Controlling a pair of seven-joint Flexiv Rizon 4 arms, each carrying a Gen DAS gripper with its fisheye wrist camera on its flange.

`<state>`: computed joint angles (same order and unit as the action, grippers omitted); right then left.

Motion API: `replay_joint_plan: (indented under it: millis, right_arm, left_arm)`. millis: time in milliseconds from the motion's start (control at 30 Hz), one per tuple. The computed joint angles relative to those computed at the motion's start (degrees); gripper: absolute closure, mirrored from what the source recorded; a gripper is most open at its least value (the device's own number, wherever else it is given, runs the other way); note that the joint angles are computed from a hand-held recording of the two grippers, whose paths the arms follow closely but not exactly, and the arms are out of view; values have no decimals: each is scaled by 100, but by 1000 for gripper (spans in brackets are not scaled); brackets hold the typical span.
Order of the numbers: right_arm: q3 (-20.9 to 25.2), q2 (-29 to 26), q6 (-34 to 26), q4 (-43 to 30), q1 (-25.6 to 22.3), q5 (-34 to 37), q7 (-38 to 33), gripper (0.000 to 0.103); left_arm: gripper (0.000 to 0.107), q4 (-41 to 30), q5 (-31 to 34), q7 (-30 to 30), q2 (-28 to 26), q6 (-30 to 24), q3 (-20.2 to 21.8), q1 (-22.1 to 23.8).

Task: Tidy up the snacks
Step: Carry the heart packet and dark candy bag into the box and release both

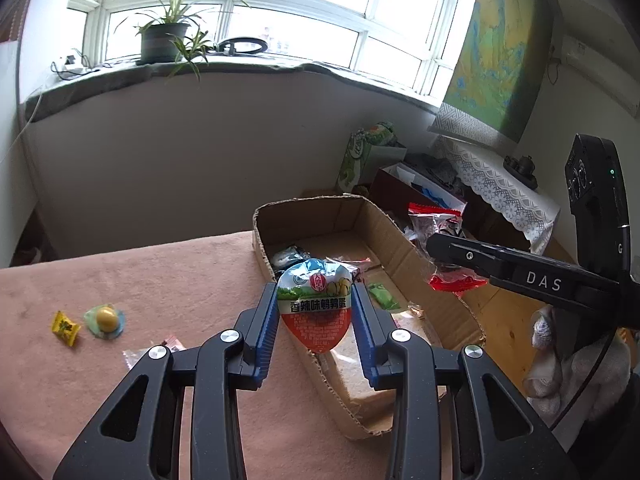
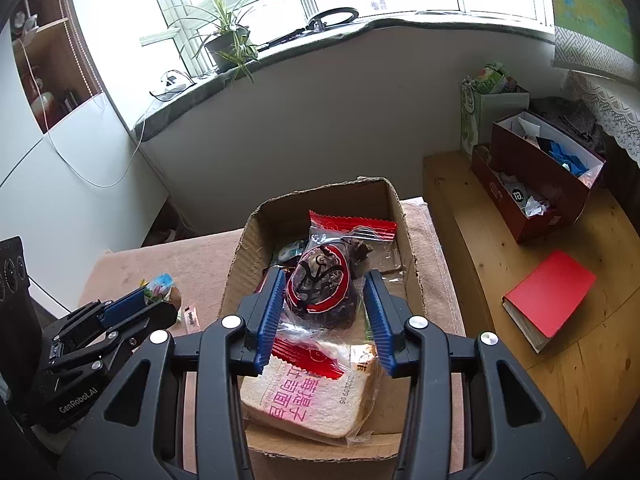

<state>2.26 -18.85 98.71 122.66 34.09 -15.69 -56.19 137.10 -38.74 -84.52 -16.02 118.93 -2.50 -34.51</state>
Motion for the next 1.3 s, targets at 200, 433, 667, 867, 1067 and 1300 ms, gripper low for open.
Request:
replay_joint_plan:
  millis: [200, 433, 667, 867, 1067, 1300]
  right_arm:
    - [437, -359, -182, -381, -495, -25, -143, 60]
    - [871, -764, -399, -785, -942, 20, -318, 60]
    - [1086, -976, -520, -975, -1134, 106, -480, 60]
    - [1045, -991, -531, -989, -1085, 152, -529, 58]
    - [786, -895, -417, -881, -855, 154, -448, 40]
    - [571, -741, -398, -742, -656, 119, -314, 38]
  left_arm:
    - [73, -316, 28, 71, -274, -245, 66, -5]
    - [73, -619, 89, 91, -513, -543, 279, -116]
    - [73, -825, 281, -6, -682, -795, 511, -255]
    - [70, -921, 425, -118, -736, -992, 722, -403]
    - [68, -969, 485, -235, -754, -1121, 1030, -667]
    - [68, -891, 631, -386, -665, -1080, 1042, -654]
